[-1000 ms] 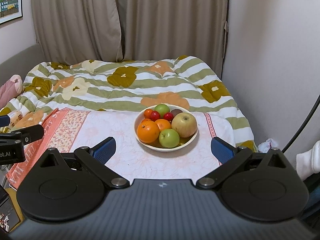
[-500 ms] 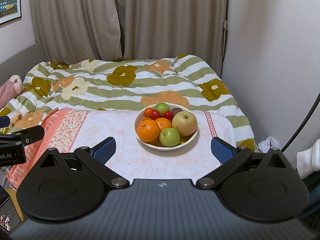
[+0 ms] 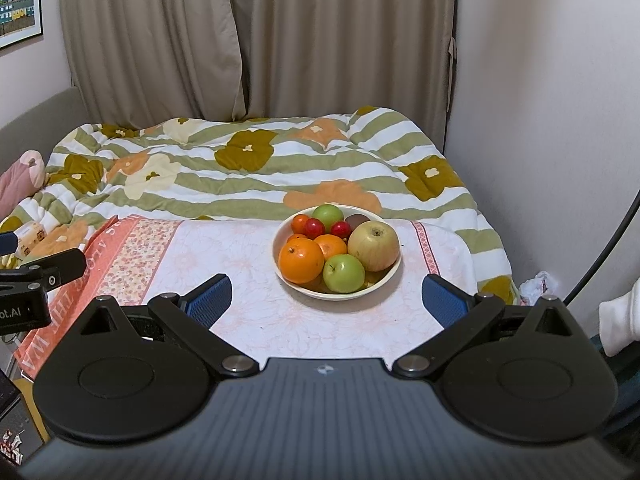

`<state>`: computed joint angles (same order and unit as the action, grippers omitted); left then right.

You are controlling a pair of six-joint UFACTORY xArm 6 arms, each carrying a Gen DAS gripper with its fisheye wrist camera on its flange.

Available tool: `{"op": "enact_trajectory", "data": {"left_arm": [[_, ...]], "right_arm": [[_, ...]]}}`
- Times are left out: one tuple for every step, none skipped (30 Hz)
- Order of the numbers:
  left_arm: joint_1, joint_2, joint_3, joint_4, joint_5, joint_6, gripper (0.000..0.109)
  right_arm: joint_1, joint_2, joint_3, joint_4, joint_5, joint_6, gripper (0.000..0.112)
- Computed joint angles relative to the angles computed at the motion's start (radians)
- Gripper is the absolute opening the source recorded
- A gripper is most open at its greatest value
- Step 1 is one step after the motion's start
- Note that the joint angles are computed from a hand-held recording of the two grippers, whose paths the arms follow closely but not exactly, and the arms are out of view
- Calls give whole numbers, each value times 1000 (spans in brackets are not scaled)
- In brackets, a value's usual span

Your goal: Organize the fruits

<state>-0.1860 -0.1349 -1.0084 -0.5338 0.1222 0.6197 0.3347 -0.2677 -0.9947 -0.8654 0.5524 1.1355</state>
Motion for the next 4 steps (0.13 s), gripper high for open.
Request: {"op": "enact_trajectory", "data": {"left_arm": [[1, 1, 1, 5, -4, -6, 103], [2, 4, -1, 6, -5, -9, 103], [3, 5, -2, 4, -5, -9, 103], [4, 9, -7, -1, 0, -5, 103]], "right_arm": [[0, 0, 0, 0, 0, 0, 103], [0, 0, 0, 3, 0, -2, 103], [0, 0, 0, 3, 0, -2, 103], [0, 0, 0, 3, 0, -2, 103]]}}
